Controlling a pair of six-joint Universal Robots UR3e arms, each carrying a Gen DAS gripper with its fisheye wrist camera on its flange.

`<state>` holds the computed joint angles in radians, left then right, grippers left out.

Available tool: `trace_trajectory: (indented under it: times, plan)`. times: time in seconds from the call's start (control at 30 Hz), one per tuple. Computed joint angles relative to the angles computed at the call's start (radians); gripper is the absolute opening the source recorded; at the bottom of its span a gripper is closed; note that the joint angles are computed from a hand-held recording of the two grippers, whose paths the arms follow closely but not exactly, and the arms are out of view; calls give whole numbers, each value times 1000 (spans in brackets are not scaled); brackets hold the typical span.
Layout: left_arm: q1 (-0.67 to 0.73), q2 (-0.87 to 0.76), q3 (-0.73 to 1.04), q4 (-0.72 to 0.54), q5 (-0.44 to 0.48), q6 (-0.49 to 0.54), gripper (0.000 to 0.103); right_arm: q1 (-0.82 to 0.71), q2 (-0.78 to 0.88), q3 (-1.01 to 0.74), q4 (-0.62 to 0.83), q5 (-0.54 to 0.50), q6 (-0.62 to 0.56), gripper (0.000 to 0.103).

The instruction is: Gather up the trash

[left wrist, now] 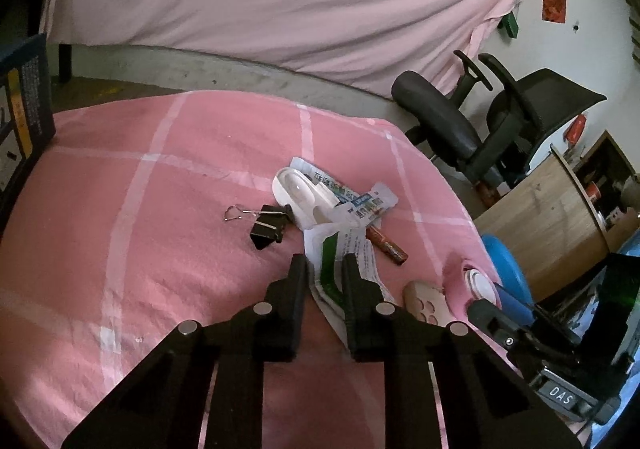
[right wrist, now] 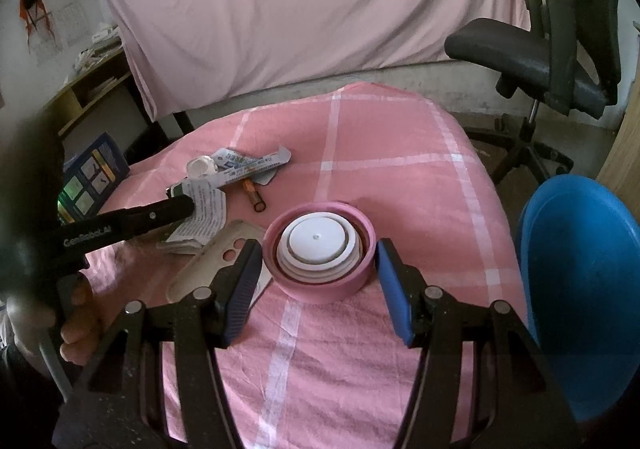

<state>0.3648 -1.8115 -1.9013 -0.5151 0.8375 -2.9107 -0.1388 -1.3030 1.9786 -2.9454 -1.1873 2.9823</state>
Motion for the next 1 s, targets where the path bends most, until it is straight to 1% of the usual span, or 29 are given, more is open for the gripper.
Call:
trace_trajectory:
  times: [0.1,0.23,0.37,0.5,0.7,0.77,0.87,0.93,1.0]
  plan:
    - [4,12,-13,2,-10,10,11,-1,-2,4,0,3,0,81]
    - [7,41,-56,49,-15,4,8,-3,-5,11,-10,8,-6,81]
    - [19,100,-153,169,-16,-2,6,-1,-15,27,-30,12,-16,80]
    - [27,169,-269,329,-11,-27,5,-18,-44,88,-123,40,-9,80]
    - [51,295,-485,641,-8,-55,5,-40,-101,205,-322,66,13,80]
    - [68,343,-556,730,-1,-83,5,-52,-130,259,-420,80,22,80]
    - [91,398,-635,856,-15,-131,5,-80,-165,324,-555,108,37,80]
    - [94,426,-690,996,-7,-164,5,-108,-187,365,-641,133,57,80]
    - [74,428,-724,1121,25,-189,5,-153,-212,411,-731,172,84,80]
